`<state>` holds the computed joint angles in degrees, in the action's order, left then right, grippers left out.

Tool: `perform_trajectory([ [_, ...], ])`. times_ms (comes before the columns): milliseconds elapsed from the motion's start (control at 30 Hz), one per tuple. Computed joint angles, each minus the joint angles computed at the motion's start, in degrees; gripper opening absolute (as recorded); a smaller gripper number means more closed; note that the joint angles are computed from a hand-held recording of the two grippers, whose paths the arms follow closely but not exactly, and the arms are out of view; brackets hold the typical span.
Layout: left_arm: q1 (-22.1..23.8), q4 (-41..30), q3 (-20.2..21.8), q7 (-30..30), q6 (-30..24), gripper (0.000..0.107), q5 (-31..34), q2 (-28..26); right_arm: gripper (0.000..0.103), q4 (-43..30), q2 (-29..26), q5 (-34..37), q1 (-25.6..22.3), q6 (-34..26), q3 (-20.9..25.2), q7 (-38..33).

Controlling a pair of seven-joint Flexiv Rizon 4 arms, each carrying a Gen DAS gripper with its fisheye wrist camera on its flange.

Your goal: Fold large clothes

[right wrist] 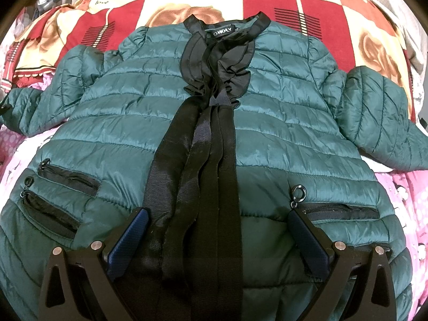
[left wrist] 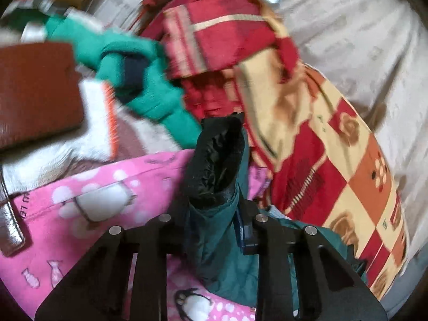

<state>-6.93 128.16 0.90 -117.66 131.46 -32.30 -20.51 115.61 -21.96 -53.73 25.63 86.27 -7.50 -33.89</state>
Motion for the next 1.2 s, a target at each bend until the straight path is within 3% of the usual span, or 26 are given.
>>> perform_trajectory([
  [100,-4.16,-2.15,0.16,5.79,0.58,0.022,-4.22,0.63,0.103,-0.54,0.13,3.32,-1.54,-1.75,2.77,-3.23],
  [167,-4.73,-3.62,-0.96,6.78,0.72,0.022,-3.23,0.81,0.102,-0.40,0.90,3.72,-1.28,-2.56,2.69,-3.70],
  [300,-8.53,-8.56,-2.22,12.50,-1.43,0.022,-5.97,-0.73,0.102,1.45,4.63,-6.50,0.95,-2.04,-3.14,6.73],
  [467,-6.94,-16.91,-7.16,6.99,-4.42,0.022,2.19,-3.81,0.102,3.47,11.41,-13.59,-1.62,-9.18,-3.60,17.73],
  [567,-6.11,-23.56,-9.93,3.61,-6.45,0.022,8.50,-6.45,0.102,4.08,13.47,-12.28,-4.34,-12.84,-2.27,19.67],
  [633,-5.37,-27.99,-11.95,2.02,-8.83,0.022,12.64,-8.44,0.102,3.54,12.76,-5.47,-6.26,-13.96,-0.31,15.88],
  [800,-9.00,-39.14,-12.61,4.97,-16.06,0.022,15.25,-13.87,0.102,1.31,10.23,11.76,-11.89,-16.82,6.45,5.48],
  [833,-8.09,-41.48,-15.00,4.97,-17.63,0.022,17.44,-15.26,0.102,1.47,10.30,12.88,-12.61,-16.95,7.13,5.69],
  [933,-6.42,-46.73,-20.47,5.13,-22.04,0.022,22.30,-18.80,0.102,3.40,12.28,3.09,-12.50,-19.51,5.17,16.75],
  [1067,-9.78,-57.61,-21.33,10.41,-32.64,0.022,20.80,-24.53,0.102,3.47,13.25,-10.02,-13.92,-26.77,5.01,26.59],
  [1200,-14.65,-69.71,-19.97,15.63,-41.08,0.022,18.25,-30.57,0.102,2.78,11.34,-3.77,-17.67,-21.91,7.57,21.26],
])
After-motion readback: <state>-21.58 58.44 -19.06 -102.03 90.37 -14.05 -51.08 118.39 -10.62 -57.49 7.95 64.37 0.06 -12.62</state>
